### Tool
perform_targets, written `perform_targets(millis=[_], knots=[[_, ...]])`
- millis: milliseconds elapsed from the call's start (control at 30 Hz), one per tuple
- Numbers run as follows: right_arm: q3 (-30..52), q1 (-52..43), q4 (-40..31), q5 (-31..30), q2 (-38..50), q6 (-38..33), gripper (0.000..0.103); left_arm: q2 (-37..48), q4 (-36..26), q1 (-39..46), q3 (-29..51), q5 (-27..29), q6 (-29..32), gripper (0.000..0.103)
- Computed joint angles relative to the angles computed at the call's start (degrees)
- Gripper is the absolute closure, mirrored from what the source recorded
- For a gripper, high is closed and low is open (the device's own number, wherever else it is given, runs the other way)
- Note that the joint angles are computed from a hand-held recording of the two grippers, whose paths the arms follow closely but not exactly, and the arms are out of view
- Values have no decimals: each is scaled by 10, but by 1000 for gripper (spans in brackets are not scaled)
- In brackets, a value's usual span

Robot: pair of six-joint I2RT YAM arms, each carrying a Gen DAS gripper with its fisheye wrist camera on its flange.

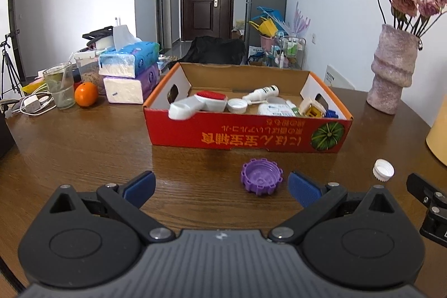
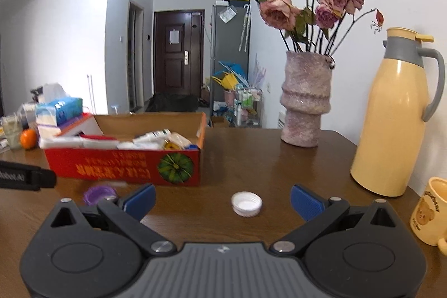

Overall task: Organize rigid objects
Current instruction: 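Grasp the purple ribbed cap with the left tool while the right tool grasps a white cap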

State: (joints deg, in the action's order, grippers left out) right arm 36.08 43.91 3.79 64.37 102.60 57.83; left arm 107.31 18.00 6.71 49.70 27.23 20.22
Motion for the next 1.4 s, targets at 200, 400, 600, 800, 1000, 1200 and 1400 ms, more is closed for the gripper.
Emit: perform_targets(millis=[200,400,600,800,1000,1200,1400], knots=[[-39,-21,43,-24,-6,-43,0,20,6,-5,5,-2,1,0],[-73,-84,153,-82,6,-146,7,42,3,-11,20,-11,-6,0],[-79,-170,250,-174,42,-226,20,69,1,-24,37,-22,-8,0],[-50,-255,290,-261,87,-260,34,87,34,-40,35,-42,-22,0],[-23,-296,292,-329,115,-278,65,108,52,-58,43,-63,-34,0],[-36,-283,335,-313,123,-285,65,131,58,-84,54,-94,-33,0],[-45,-269,360,-281,124,-281,65,164,56,-110,87,-119,-55,0]])
